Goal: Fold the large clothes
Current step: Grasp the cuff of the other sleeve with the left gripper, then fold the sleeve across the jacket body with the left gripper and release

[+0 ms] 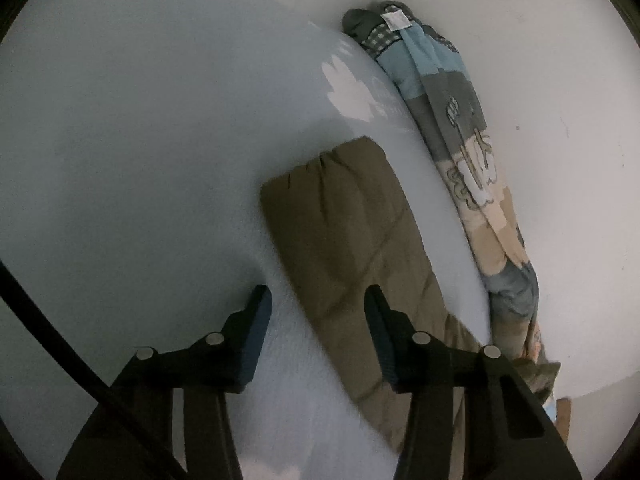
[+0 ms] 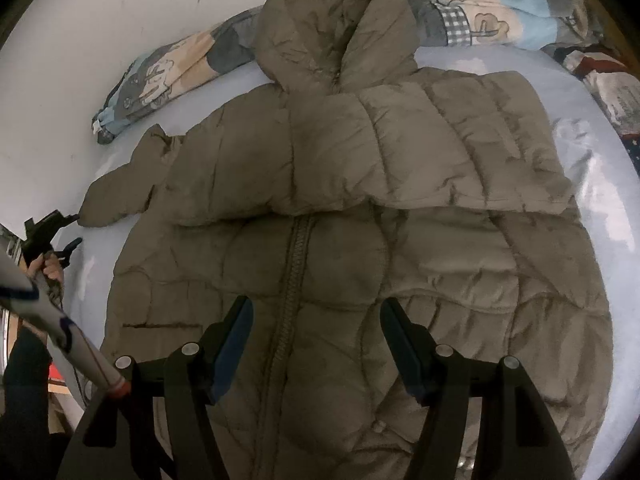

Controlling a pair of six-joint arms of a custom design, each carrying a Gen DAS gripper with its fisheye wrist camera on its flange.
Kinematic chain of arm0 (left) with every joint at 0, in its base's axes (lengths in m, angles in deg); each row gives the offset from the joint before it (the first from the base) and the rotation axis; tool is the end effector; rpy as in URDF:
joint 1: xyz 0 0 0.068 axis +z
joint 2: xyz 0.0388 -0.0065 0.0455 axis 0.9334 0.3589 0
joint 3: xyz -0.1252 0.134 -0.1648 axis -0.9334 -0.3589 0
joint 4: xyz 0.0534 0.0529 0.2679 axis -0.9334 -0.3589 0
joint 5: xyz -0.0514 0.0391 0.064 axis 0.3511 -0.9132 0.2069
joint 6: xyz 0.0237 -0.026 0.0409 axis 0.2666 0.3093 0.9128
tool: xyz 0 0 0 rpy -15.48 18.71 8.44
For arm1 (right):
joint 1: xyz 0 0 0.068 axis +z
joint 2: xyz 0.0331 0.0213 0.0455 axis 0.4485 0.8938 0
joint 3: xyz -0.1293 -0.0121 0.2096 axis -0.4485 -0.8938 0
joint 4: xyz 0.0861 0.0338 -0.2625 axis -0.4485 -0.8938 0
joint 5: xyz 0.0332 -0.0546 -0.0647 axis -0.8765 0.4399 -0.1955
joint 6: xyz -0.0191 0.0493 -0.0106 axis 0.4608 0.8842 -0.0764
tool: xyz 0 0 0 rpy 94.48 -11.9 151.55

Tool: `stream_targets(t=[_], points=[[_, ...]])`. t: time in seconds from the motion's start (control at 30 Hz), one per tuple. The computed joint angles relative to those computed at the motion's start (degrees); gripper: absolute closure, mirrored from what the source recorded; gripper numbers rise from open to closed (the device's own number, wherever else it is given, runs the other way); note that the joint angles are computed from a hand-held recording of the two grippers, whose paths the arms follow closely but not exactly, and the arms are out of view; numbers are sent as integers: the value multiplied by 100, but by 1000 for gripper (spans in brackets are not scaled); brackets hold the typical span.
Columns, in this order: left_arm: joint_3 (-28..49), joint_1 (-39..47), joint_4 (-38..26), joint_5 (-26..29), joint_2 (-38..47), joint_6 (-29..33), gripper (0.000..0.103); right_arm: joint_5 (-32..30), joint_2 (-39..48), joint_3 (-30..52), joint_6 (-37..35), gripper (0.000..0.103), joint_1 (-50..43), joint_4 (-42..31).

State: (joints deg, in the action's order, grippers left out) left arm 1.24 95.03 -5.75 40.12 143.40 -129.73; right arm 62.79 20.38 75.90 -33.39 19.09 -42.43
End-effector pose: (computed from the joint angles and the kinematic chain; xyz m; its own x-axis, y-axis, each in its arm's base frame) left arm 0.2937 0.1307 0.0767 -0.2799 -0.9131 -0.2964 -0.6194 0.4077 -0.6709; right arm 0.2845 -0.0238 0.1533 -0.8824 -0.0468 -0.4681 -0.1952 0.9417 0.2740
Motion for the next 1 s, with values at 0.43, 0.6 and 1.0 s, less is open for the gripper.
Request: stream_targets(t=[0.43,0.6,1.0], points=[[444,-975,-620,-1520,-821,-80,88,-52,287,254,304,32,-279,86],[626,-1707,-1521,-2214,-2283,33,89,-273,84,331,494,32,-609,49],[3114,-4931,-3305,-4106,-2373,497,89,-818,-21,765,668,32,-2019,-175]])
